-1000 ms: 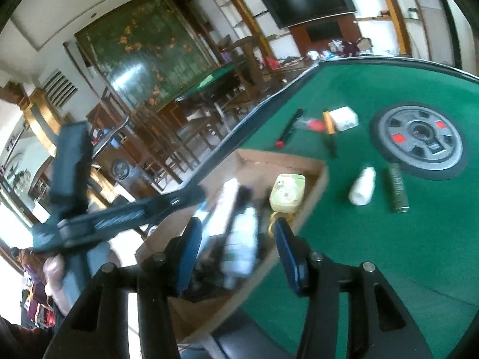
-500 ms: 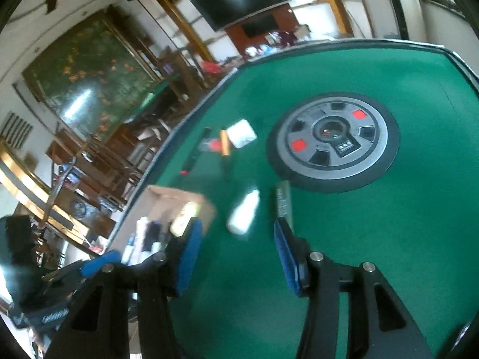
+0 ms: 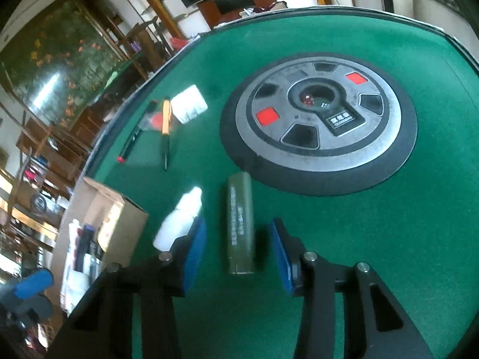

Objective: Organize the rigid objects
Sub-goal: 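Grasp the dark green tube with the right tool while the left grasps the white dropper bottle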

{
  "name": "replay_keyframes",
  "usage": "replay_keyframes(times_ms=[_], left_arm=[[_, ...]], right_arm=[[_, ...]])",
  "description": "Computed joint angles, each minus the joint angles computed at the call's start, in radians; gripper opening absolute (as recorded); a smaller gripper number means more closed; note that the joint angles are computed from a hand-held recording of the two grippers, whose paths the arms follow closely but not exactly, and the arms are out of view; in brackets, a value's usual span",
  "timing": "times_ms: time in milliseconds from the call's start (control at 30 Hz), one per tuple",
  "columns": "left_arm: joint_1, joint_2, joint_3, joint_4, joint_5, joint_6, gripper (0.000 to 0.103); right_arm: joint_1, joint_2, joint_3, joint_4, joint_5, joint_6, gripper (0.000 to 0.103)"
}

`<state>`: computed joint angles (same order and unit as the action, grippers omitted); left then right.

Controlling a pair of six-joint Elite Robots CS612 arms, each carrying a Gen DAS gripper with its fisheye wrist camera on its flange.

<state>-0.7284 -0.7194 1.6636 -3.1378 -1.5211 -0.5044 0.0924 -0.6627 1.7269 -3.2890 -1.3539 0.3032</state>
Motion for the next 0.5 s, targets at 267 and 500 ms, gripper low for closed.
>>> replay_keyframes(times_ms=[267, 500], left_arm=[[-0.002, 0.022, -0.058, 0.072, -0.01, 0.031, 0.047], [-0.001, 0.066, -0.158, 0.187, -0.075, 0.075, 0.047]], right_arm=[[0.04, -0.01, 0.003, 0.013, -0.18, -0.087, 0.024], [-0.004, -0.026, 0.026, 0.041, -0.057, -0.002, 0.019]])
